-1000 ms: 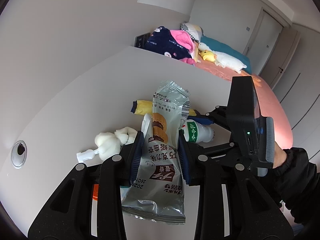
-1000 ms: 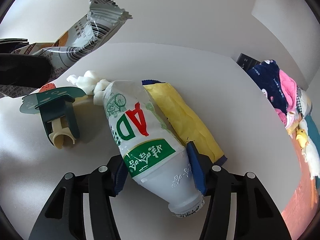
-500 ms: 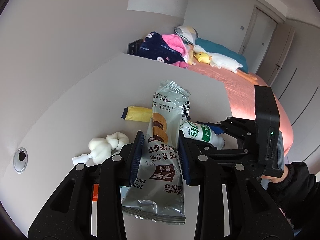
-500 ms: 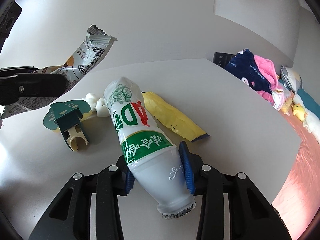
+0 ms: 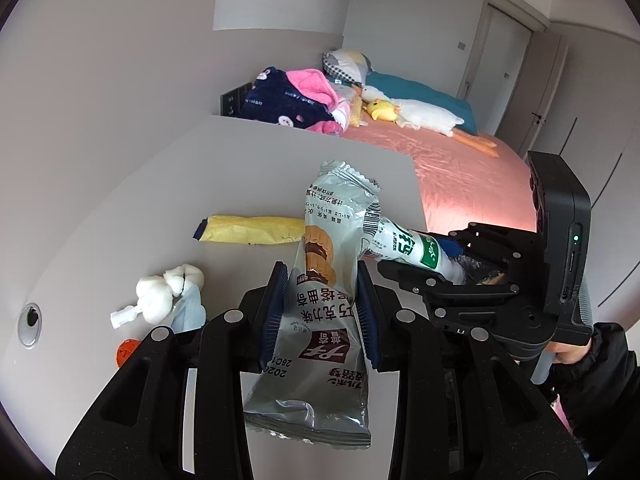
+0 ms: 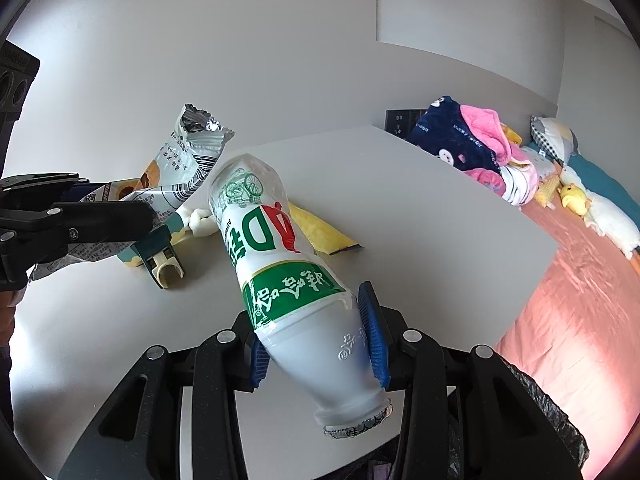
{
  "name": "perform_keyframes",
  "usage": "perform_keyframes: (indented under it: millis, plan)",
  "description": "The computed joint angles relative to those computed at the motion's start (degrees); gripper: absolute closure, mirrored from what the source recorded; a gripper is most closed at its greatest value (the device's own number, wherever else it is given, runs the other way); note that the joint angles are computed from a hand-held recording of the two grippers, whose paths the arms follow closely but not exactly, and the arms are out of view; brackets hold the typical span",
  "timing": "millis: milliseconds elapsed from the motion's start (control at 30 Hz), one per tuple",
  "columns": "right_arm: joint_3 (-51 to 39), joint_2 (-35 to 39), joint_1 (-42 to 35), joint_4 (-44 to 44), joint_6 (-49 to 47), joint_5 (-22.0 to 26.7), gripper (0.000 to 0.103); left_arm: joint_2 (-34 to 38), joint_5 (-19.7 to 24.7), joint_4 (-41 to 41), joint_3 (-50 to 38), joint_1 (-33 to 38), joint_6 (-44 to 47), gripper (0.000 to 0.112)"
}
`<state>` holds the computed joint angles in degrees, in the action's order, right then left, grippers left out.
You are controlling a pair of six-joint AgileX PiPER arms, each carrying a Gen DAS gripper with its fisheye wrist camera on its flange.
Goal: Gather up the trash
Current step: 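Carry the wrapper and bottle over the trash bag and open both tools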
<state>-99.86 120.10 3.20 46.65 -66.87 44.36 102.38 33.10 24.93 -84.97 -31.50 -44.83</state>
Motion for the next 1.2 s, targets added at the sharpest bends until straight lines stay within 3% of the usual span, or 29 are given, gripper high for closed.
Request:
perform_keyframes:
  millis: [867,1200]
  plan:
    - [16.69,-12.27,-12.01,8.23,-9.17,0.91,0.061,6.53,5.22,2.95,-11.03,-10.62,-1.84,0.079]
    - [19.01,-14.29,-18.19,10.46,-11.28,2.09,0.061,11.18,6.78,0.74,-17.77,-13.63,0.57,0.078]
